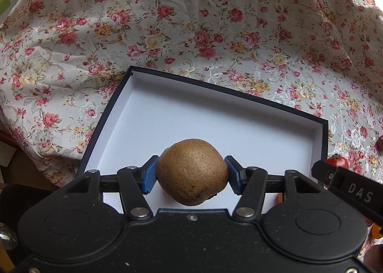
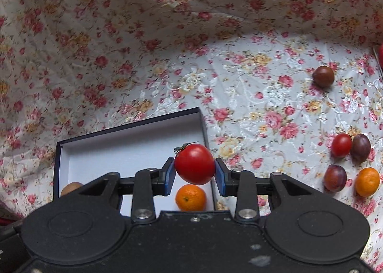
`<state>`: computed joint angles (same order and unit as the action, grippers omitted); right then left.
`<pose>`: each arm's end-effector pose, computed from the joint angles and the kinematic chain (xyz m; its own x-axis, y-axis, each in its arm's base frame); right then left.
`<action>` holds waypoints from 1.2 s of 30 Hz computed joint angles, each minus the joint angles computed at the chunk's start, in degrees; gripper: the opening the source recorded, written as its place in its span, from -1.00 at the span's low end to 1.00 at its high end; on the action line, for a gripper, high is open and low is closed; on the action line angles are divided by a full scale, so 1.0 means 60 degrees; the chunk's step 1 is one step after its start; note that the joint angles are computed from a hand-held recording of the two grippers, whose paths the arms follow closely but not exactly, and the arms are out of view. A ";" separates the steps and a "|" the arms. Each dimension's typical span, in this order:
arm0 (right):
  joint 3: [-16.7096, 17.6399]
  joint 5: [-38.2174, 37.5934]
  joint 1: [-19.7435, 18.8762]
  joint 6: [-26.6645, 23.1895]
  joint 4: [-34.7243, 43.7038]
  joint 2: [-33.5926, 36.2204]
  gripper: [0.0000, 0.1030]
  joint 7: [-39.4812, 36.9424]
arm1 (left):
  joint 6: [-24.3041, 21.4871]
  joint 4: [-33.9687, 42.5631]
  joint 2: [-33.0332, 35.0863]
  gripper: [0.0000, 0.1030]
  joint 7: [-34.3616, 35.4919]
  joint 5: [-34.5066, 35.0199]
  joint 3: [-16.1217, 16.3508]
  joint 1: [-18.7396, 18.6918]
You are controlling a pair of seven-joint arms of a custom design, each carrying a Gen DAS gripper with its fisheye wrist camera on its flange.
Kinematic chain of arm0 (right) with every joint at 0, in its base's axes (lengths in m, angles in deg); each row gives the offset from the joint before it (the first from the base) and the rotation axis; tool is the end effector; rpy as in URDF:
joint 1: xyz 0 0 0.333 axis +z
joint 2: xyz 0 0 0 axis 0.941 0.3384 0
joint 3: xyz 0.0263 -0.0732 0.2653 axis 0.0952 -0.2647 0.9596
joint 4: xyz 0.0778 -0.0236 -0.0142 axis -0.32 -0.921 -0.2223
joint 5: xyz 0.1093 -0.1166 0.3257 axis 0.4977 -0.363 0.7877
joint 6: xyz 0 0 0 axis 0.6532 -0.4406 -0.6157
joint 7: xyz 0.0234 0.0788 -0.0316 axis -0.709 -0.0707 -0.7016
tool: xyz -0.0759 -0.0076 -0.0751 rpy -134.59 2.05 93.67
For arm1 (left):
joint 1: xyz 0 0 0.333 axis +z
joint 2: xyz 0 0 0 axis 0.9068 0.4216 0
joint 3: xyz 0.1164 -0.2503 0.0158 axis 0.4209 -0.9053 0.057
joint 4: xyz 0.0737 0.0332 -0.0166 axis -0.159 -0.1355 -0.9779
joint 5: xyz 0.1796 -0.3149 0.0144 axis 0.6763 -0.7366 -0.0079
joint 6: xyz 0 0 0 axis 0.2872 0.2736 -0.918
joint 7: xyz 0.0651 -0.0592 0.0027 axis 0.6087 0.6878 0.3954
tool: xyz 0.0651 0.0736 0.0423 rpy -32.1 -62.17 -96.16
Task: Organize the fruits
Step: 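Place the kiwi and tomato into the box and open both tools, then move both tools back toward the remaining fruits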
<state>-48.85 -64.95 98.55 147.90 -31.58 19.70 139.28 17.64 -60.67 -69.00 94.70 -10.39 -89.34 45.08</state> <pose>0.6116 0.3666 0.5118 0.1699 -0.9437 -0.2839 -0.9331 -0.0614 -0.3544 0.5596 -0.2734 0.5249 0.5596 -0.8268 -0.0575 -0.7801 -0.5020 -0.3735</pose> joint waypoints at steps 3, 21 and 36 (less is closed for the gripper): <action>0.0040 -0.0094 0.0184 0.0028 0.0051 0.0105 -0.30 -0.0050 | 0.0224 -0.0486 -0.0317 0.21 -0.0091 -0.0176 0.0012 0.0153; 0.0080 -0.0187 0.0550 -0.0409 0.0484 0.0518 -0.24 -0.0370 | 0.0280 -0.0974 -0.0751 0.21 -0.0415 0.0047 -0.0077 0.0341; 0.0055 0.0014 0.0308 -0.0345 -0.0008 0.0120 -0.25 -0.0469 | -0.0266 0.0154 -0.0022 0.20 -0.0257 0.0085 -0.0068 0.0105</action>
<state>-48.52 -64.87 100.40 145.83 -31.63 20.42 136.46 16.04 -59.75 -69.13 93.15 -9.88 -89.75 45.71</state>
